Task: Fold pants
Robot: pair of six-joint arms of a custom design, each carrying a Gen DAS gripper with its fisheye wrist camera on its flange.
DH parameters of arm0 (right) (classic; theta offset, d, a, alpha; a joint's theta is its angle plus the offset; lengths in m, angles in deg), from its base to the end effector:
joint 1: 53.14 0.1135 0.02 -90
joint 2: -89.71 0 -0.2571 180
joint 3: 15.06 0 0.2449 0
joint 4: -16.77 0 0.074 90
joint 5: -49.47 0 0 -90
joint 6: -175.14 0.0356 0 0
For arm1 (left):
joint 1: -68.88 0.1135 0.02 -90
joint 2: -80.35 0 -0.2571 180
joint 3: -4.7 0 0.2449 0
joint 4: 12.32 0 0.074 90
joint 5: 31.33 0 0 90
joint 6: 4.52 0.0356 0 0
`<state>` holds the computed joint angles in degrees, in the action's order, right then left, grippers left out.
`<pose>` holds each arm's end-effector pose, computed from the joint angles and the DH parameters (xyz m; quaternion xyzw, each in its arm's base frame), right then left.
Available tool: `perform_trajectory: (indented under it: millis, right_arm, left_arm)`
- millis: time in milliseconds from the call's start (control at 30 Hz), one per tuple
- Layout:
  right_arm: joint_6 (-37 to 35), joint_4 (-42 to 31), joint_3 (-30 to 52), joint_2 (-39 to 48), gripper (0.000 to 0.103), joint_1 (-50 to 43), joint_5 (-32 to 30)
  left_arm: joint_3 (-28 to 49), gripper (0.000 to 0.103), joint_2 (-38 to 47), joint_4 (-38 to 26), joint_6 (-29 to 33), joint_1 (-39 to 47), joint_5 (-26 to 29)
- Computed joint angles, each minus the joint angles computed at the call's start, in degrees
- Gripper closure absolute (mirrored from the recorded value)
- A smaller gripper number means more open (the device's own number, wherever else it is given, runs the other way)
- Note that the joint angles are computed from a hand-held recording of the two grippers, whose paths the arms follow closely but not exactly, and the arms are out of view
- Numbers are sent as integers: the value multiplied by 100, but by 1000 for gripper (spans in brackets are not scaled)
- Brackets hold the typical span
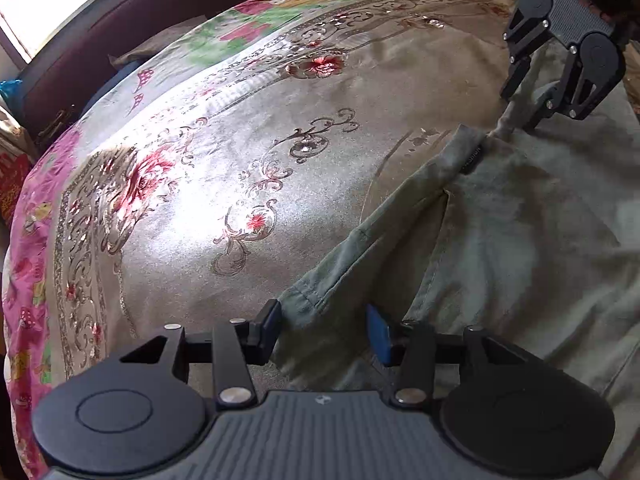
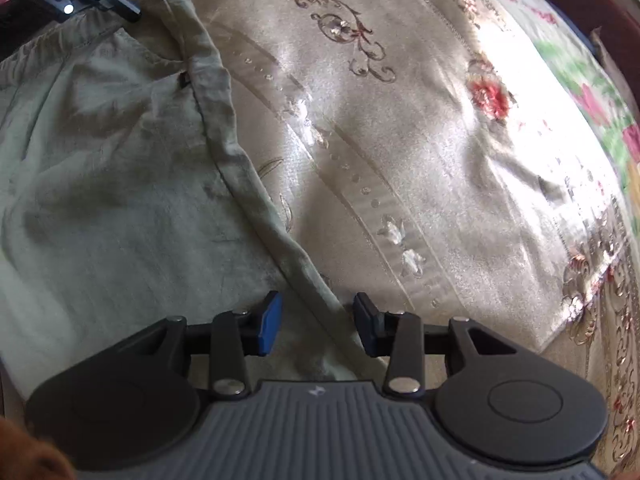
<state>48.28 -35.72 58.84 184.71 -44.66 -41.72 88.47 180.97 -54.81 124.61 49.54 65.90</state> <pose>0.2984 0.0452 0.1763 -0.3828 0.9127 -0.0250 0.1409 0.3359 -0.1226 0.2012 0.4846 0.8318 -0.0146 0.2704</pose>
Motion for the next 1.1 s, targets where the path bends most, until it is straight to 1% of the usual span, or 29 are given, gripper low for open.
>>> perform_trajectory:
  millis: [33, 100, 167, 233, 300, 367, 433, 467, 500, 533, 567, 600, 633, 667, 700, 800, 867, 933, 1033, 1100]
  right_arm:
    - [19, -262, 209, 139, 62, -65, -94]
    - [-42, -453, 339, 239, 62, -140, -196]
    - [-19, -360, 245, 232, 62, -132, -182]
    - [-9, -276, 141, 161, 62, -99, -138]
    - [-34, -223, 37, 73, 62, -127, -166]
    - [103, -99, -84, 21, 63, -165, -208]
    - [258, 44, -222, -26, 64, -94, -112]
    - [310, 66, -254, -42, 69, -40, -56]
    - [348, 35, -248, -53, 77, -15, -60]
    - [428, 28, -261, -82, 82, 5, -52]
    - [553, 78, -310, -140, 98, 49, 44]
    - [658, 161, -398, -226, 101, 93, 172]
    - [737, 242, -491, -322, 101, 113, 252]
    - [826, 345, -602, -431, 101, 129, 351]
    - [925, 416, -720, -571, 101, 172, 478]
    - [994, 447, -1062, -1165, 101, 244, 704]
    - [1069, 306, -1230, -1764, 101, 223, 704]
    - [1213, 83, -1403, -2491, 101, 191, 692]
    - [1555, -520, -1611, -3839, 101, 408, 710]
    - [1987, -1193, -1644, -4844, 101, 787, 754]
  left_arm:
    - [108, 42, 35, -145, 39, 51, 68]
    - [213, 42, 128, -256, 115, 80, 79]
    - [309, 42, 318, -243, 177, 41, 15]
    - [445, 39, 503, -206, 221, 14, -35]
    - [728, 36, 675, -365, 157, 61, 7]
    - [918, 35, 796, -481, 167, 89, 13]
    - [902, 35, 930, -381, 246, -9, -152]
    - [848, 33, 984, -277, 279, -82, -295]
    - [794, 30, 1010, -172, 302, -153, -435]
    - [798, 30, 1020, -144, 221, -194, -512]
    - [810, 33, 1007, -164, 96, -199, -522]
    - [746, 43, 945, -140, 23, -171, -458]
    - [598, 50, 832, -59, 0, -158, -401]
    - [377, 58, 685, 131, -1, -196, -478]
    - [79, 64, 497, 408, 56, -254, -601]
    - [-559, 72, 21, 927, 83, -404, -916]
    - [-954, 74, -374, 1186, 38, -447, -1053]
    - [-1340, 75, -912, 1290, -84, -423, -1077]
    - [-1955, 77, -1914, 1222, -227, -382, -1099]
    - [-2468, 77, -2877, 963, -330, -444, -1143]
